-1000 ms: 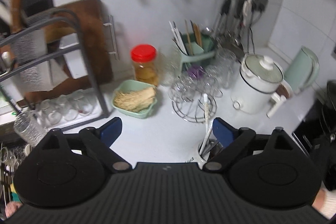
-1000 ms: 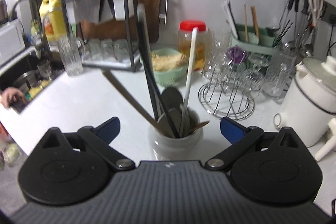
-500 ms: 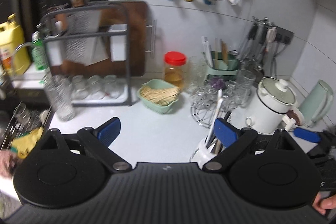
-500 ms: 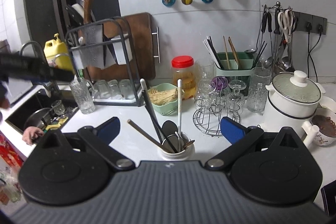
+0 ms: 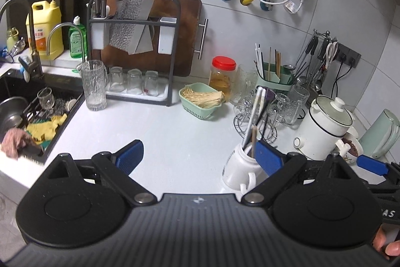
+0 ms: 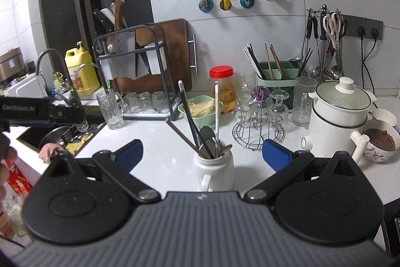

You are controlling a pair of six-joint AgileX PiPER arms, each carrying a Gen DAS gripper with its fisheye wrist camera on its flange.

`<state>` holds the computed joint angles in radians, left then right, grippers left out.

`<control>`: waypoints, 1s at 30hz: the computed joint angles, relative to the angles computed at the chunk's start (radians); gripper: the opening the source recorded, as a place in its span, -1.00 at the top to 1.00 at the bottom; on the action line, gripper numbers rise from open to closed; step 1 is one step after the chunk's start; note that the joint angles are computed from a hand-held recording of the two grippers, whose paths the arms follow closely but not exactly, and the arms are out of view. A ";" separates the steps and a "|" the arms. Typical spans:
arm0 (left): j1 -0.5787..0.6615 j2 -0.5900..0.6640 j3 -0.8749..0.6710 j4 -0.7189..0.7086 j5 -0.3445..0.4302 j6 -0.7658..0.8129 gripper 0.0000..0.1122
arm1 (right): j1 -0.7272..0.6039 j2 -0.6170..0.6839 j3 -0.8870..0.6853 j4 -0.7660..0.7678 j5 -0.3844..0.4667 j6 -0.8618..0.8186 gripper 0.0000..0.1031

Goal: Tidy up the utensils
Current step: 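Set the jar down on the counter with the right gripper and withdraw both tools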

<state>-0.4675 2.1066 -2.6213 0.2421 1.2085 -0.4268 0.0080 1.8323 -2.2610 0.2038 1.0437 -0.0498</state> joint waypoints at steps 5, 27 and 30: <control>-0.048 -0.153 0.309 0.082 -0.126 -0.093 -0.74 | 0.010 -0.067 0.122 0.004 -0.055 -0.026 -1.00; -0.078 -0.263 0.524 0.159 -0.154 -0.187 -0.74 | 0.025 -0.127 0.228 -0.007 -0.076 -0.017 -1.00; -0.081 -0.268 0.535 0.165 -0.161 -0.193 -0.74 | 0.025 -0.127 0.229 -0.007 -0.077 -0.017 -1.00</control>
